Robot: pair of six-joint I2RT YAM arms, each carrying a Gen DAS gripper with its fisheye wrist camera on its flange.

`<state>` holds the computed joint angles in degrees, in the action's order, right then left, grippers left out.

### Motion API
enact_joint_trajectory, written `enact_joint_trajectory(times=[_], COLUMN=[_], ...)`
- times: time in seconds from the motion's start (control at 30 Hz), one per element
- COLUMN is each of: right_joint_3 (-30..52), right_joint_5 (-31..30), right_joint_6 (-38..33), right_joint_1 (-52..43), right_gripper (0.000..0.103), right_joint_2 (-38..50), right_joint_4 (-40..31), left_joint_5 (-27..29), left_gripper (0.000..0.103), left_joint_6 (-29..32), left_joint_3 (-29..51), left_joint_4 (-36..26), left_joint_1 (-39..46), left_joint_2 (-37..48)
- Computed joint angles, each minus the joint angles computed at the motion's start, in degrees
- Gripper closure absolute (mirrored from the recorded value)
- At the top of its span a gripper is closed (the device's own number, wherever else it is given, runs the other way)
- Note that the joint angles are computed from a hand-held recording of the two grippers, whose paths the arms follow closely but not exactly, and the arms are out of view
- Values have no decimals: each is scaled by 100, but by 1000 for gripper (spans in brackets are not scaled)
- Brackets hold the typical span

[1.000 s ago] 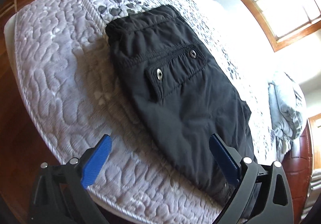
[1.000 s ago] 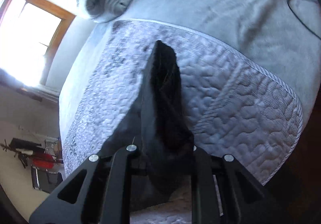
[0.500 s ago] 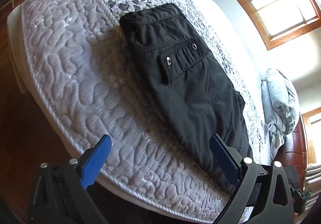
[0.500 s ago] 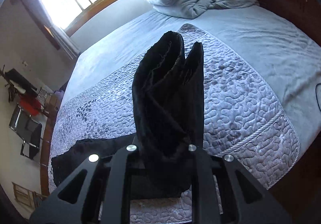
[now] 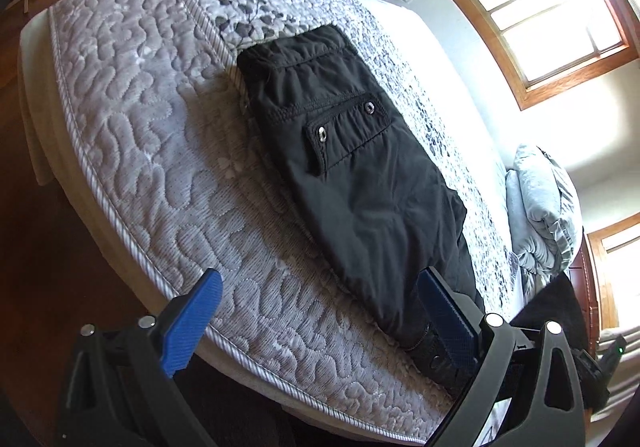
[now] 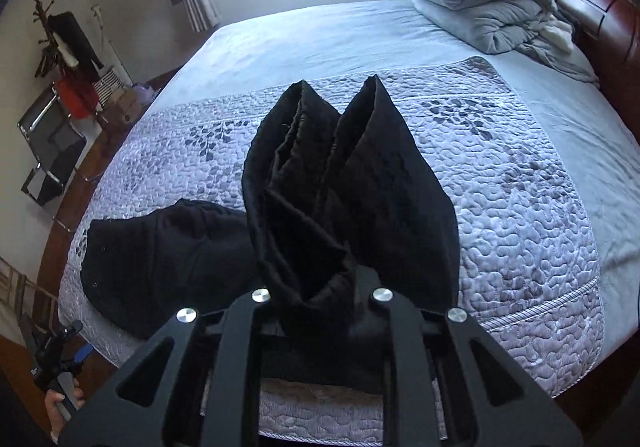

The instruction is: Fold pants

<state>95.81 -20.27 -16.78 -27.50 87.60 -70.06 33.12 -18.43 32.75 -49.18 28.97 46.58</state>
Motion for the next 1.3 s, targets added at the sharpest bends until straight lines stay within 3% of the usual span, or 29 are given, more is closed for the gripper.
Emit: enact_joint_trajectory(times=[0.53,0.87,1.03,1.3], right_joint_3=[-1322,-2071,-2555,-2970], right_joint_5=[648,1204,1716,1912], right_joint_6=[472,736,930,943], right_joint_1=[1301,2180,2705,2922], right_gripper=[87,87,87,86], right_joint_2=[-432,-524,-513,-362], right_joint_4=[555,1021,1477,1870], left_joint_5=[-744,-844,-811,-691], left_gripper=[4,4,4,4], left_joint_6=[327,62,118,278], left_joint_3=[784,724,617,484], left_joint_4=[-425,-378,-427,-432], left_joint_1=[-593,-983,-847,-568], left_joint_2=[-358,-432,-442,-347])
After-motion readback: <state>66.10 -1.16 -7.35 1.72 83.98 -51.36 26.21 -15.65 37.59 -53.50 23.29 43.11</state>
